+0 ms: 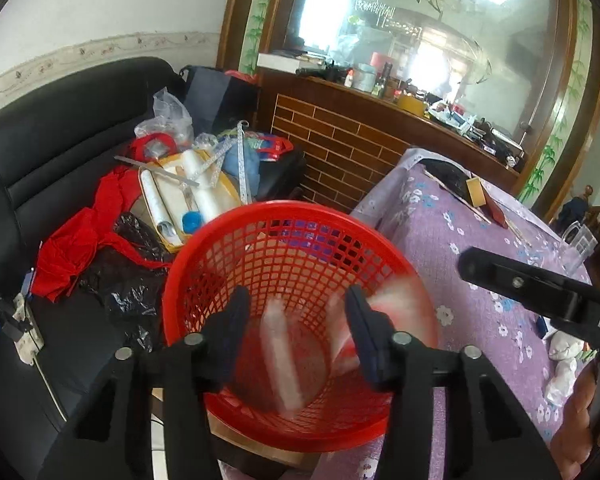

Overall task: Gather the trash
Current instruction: 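Carry both items to the red basket and open both tools over it, then grasp the tissue bundle with the left tool while the right tool grasps the green towel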

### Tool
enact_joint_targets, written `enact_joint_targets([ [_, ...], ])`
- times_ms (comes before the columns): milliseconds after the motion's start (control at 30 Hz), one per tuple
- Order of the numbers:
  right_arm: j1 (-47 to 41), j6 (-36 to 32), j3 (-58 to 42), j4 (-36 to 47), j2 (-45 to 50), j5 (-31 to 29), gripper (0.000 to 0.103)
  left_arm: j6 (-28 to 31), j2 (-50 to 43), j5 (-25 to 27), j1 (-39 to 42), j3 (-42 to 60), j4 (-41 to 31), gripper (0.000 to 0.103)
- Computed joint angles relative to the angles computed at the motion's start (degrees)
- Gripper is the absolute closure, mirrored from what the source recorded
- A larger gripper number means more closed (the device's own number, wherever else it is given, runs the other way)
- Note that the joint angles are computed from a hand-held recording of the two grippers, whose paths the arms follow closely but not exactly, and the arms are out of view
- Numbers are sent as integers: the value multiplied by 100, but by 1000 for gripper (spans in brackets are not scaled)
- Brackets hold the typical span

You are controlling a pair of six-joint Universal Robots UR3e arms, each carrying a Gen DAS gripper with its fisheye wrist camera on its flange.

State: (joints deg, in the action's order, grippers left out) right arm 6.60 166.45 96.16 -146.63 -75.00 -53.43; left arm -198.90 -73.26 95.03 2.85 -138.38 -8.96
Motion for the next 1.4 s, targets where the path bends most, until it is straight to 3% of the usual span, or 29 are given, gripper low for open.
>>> enact_joint_targets([
  [200, -733, -471, 859, 318, -844, 349, 72, -146, -98, 235, -665, 205, 9, 51],
  [400, -2018, -1474, 2107, 1012, -2235, 777, 64, -331, -1071, 861, -2051, 992, 150, 44],
  [467, -2697, -1933, 2441, 1498, -2734, 927, 62, -351, -1528, 885, -2462, 1412, 115, 43],
  [633, -4716, -3541, 2546, 3757, -3585, 1385, 62, -287, -2699, 818, -3282, 2659, -169, 34],
  [800, -6539, -4616, 2353, 4964, -3598, 1388, 61, -142, -4064, 498, -3974, 4514, -962, 31],
  [1000, -7498, -4772, 1749, 5235, -2660, 1419, 61, 58, -5846, 673, -4576, 7311, -2396, 31],
  [1167, -7751, -4274, 1279, 4876, -1873, 1513, 56, -34, -6960, 914, -4705, 9184, -3510, 32],
  [1267, -7742, -3715, 1058, 4297, -1420, 1536, 49, -97, -7309, 741, -4646, 9780, -3956, 61],
  [1333, -7675, -3353, 919, 3921, -1127, 1515, 41, -125, -7458, 730, -4651, 10022, -4101, 65],
  [1400, -7550, -3110, 732, 3686, -831, 1472, 39, -80, -7439, 769, -4676, 9954, -4024, 68],
])
